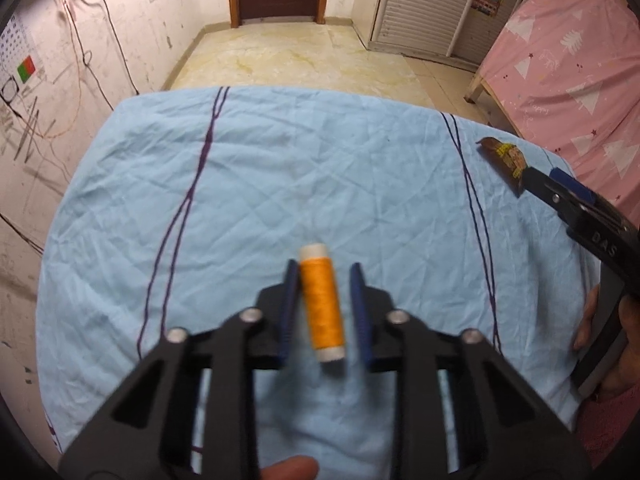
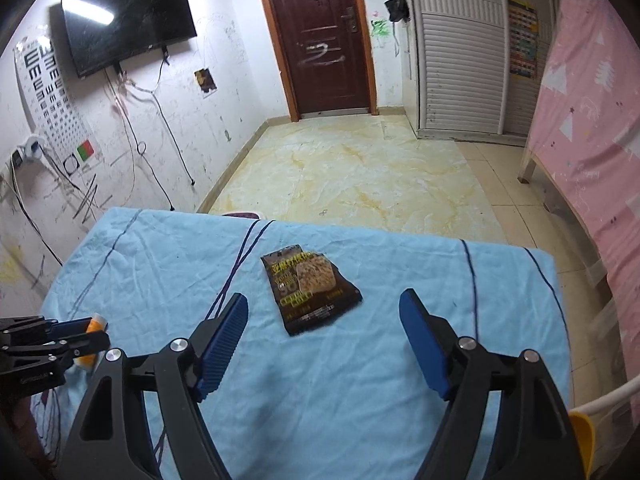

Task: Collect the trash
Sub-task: 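Grasp the orange thread spool with left tool while right tool grasps snack packet, then carry the thread spool and snack packet with both tools to the yellow bin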

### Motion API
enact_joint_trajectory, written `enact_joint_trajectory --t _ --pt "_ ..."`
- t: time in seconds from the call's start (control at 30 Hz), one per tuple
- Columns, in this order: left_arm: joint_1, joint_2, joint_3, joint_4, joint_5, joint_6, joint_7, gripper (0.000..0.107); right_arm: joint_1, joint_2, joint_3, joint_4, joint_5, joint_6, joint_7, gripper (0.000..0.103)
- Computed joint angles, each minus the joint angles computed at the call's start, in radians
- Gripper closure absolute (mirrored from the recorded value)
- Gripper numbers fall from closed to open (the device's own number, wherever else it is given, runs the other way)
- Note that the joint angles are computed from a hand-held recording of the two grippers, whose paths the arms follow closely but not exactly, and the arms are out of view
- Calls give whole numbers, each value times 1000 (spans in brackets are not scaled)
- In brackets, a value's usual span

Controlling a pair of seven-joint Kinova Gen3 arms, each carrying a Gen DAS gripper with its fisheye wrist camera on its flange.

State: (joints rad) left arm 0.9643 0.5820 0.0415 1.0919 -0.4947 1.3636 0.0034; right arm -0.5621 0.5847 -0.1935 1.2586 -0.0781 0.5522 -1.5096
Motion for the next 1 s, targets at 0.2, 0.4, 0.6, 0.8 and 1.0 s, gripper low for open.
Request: enact_joint_trajectory --t 0.2,0.4,0.6,0.8,1.0 --pt "24 33 -12 -38 -39 42 -36 93 -41 60 29 -113 24 88 -8 31" --pt "30 48 -23 -53 -49 29 -43 93 -124 96 99 -188 113 160 -78 38" --pt "40 49 -29 -41 -62 21 -38 93 -158 96 112 -192 177 157 -119 69" --pt "53 51 -30 -39 -68 20 -18 93 -148 75 88 -152 179 134 -112 79" --pt "79 35 -32 -32 -101 39 9 93 -100 -5 47 -26 134 40 -111 80"
